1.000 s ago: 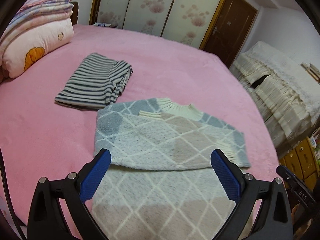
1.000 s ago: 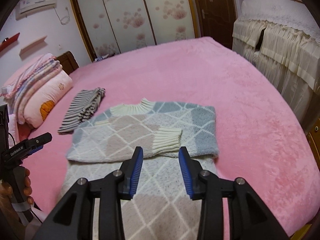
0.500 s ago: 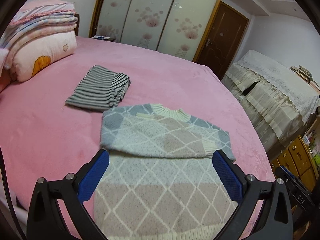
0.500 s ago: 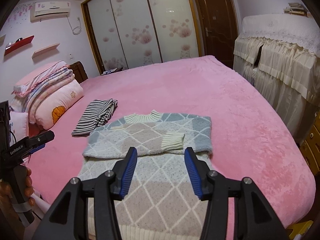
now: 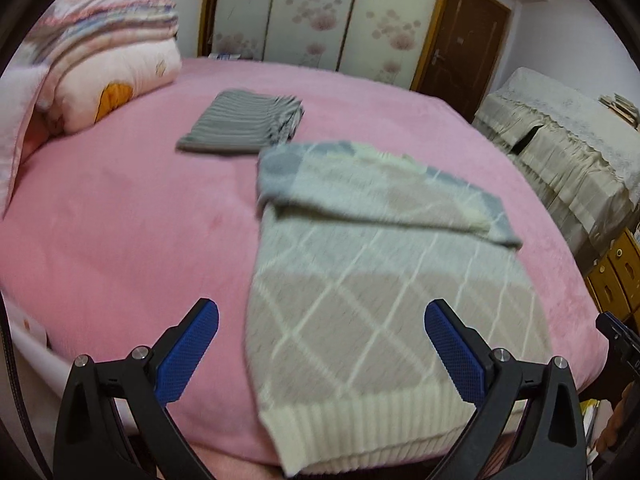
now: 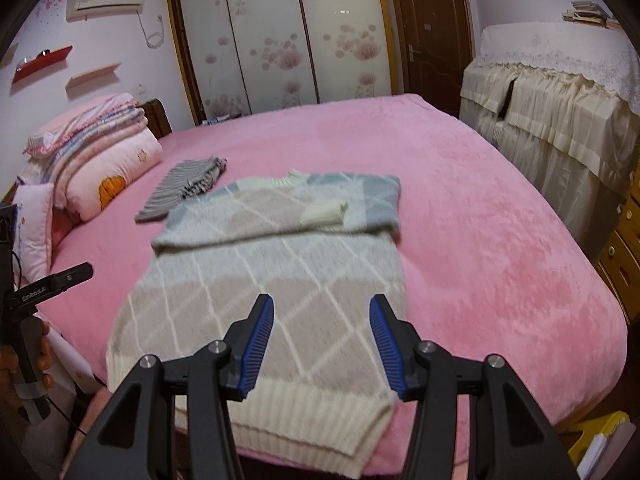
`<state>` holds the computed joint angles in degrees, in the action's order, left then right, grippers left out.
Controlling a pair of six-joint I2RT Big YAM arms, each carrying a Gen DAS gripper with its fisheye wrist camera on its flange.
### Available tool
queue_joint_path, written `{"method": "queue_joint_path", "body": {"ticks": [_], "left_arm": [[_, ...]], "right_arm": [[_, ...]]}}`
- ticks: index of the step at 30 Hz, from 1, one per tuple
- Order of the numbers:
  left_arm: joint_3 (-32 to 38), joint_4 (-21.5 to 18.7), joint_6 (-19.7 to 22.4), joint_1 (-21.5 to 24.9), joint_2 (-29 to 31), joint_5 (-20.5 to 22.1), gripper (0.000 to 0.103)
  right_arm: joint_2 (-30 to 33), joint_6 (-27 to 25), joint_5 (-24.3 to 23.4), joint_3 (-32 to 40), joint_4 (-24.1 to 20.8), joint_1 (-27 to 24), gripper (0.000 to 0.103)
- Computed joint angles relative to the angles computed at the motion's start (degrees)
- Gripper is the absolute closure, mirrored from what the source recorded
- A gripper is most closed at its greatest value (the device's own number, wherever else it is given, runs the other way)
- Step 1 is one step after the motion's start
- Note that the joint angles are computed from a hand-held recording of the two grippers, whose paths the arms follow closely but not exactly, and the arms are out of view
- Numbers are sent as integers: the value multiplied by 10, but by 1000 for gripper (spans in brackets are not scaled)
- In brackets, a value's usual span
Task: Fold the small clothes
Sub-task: 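Move both grippers to the ribbed hem of the sweater, then grasp the cream ribbed hem with both grippers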
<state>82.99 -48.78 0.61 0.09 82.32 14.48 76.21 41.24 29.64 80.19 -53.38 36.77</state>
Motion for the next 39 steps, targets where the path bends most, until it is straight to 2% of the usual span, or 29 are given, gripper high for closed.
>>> {"method": "queue_joint_path", "body": {"ticks": [7, 11, 15, 23, 30, 35, 39], "left_arm": [[-83, 5, -7, 27, -6, 6, 1], [-108, 2, -33, 41, 1, 32, 1], [-126, 2, -30, 47, 4, 59, 1], [-134, -12, -58, 53, 26, 115, 3], [-149, 9, -71, 46, 30, 145, 3], [-151, 4, -63, 41, 30, 182, 14], [-154, 6, -72, 45, 29, 208, 16]], "right_arm": [[-16, 36, -26, -69, -3, -1, 53], [-22, 71, -55, -111, -1, -4, 53], [-20, 90, -84, -131, 7, -11, 53], [-13, 99, -125, -155, 48, -26, 53], [-11, 104, -157, -173, 84, -42, 53], [-15, 107, -173, -184, 105, -47, 55], [-15, 99, -175, -183, 107, -44, 61]]}}
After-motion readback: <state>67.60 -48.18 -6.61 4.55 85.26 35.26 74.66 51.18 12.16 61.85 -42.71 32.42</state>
